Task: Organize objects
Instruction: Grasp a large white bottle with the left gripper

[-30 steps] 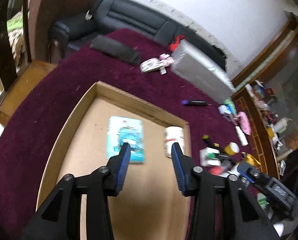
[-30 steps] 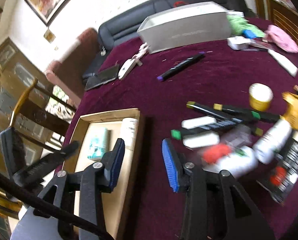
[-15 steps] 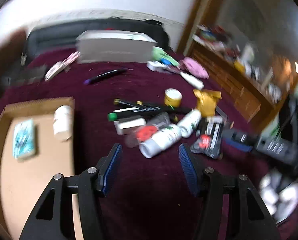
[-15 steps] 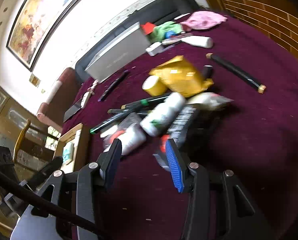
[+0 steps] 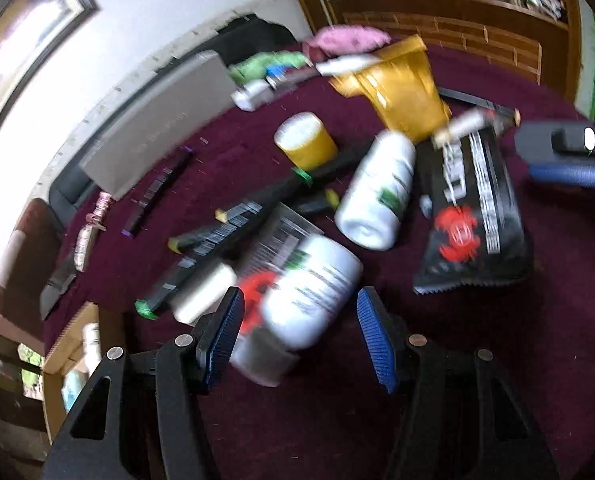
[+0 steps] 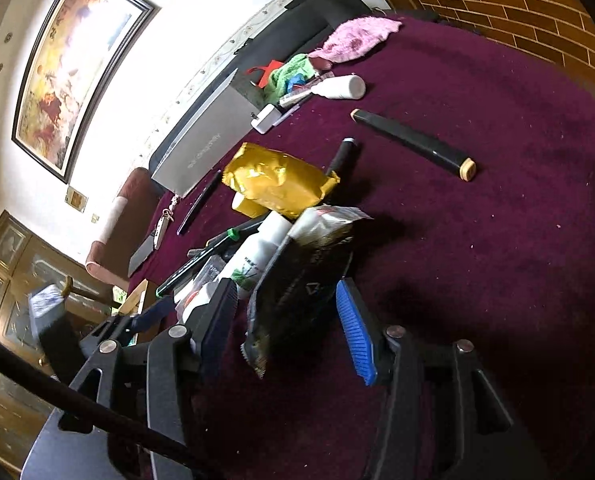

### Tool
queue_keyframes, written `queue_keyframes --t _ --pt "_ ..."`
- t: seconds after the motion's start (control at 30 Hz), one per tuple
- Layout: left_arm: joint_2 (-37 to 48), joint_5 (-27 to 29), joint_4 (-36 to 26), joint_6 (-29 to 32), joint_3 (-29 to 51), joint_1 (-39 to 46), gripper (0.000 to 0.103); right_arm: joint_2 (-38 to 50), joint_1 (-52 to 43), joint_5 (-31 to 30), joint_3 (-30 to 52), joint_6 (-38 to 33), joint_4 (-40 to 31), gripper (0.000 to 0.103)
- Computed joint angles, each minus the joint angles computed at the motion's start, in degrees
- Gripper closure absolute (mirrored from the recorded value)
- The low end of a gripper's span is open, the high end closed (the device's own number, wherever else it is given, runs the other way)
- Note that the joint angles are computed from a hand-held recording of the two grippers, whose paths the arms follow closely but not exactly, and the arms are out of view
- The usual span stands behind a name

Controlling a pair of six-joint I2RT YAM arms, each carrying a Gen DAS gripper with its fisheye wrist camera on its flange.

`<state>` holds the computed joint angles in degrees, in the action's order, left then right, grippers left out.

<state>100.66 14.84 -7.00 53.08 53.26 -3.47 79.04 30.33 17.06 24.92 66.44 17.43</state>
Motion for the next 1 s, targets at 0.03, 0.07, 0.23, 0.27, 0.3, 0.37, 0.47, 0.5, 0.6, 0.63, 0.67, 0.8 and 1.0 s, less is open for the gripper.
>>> queue_keyframes --t 0.03,0.07,0.23,0.27,0.3,0.37,0.47,0.5,0.6,0.63,0.67,0.8,1.0 --pt "-0.8 1.0 0.5 -0.1 -1.0 0.2 0.062 0.3 -0.2 -0.3 -0.1 0.1 0.3 0.053" --pt "-1.1 1.4 -0.9 0.0 -0.7 0.3 0.072 0.4 -0.5 -0.6 -0.3 0.0 0.8 0.053" --pt "-1.5 7.0 -13.2 0.0 3.3 3.3 0.075 2.0 -1.6 -2.4 -1.1 0.3 2.8 0.052" --pt "-1.6 6.9 -13.2 -0.4 3.2 3.2 0.075 2.5 -1.8 -2.9 -1.2 0.5 3.4 0.052" --pt "-1.7 6.7 -12.9 -1.1 2.9 2.9 0.075 3.0 -2.0 -3.5 -1.3 0.6 3.9 0.051" --pt "-1.1 6.7 -13.1 -2.4 3.6 2.1 0.074 3.8 -2.4 -4.7 -1.4 0.9 4.7 0.051" --pt "-1.1 5.6 -9.9 -4.2 2.4 0.1 0.070 3.9 -2.3 -4.6 -1.1 0.9 3.9 0.051" --pt "-0.4 4.7 -9.2 -4.8 2.6 -0.9 0.067 3.8 -2.3 -4.6 -1.0 0.8 3.7 0.051" --pt "-0.1 4.3 -4.2 -7.5 0.6 -2.1 0.064 3.5 -2.1 -4.6 -0.6 0.9 3.1 0.051" --pt "0.1 4.9 -5.5 -8.1 1.2 -1.8 0.066 3.6 -2.2 -5.0 -0.4 1.0 3.0 0.051" --pt "0.8 6.0 -8.7 -8.9 3.1 -1.0 0.075 3.6 -2.3 -5.4 -0.1 1.1 2.6 0.051" --pt "0.6 11.9 -15.6 -7.8 5.6 3.8 0.075 3.3 -2.6 -6.8 0.8 1.4 2.1 0.051" --pt "-0.4 21.9 -27.0 -4.4 8.8 13.4 0.074 4.0 -2.1 -6.3 1.6 3.8 2.3 0.044"
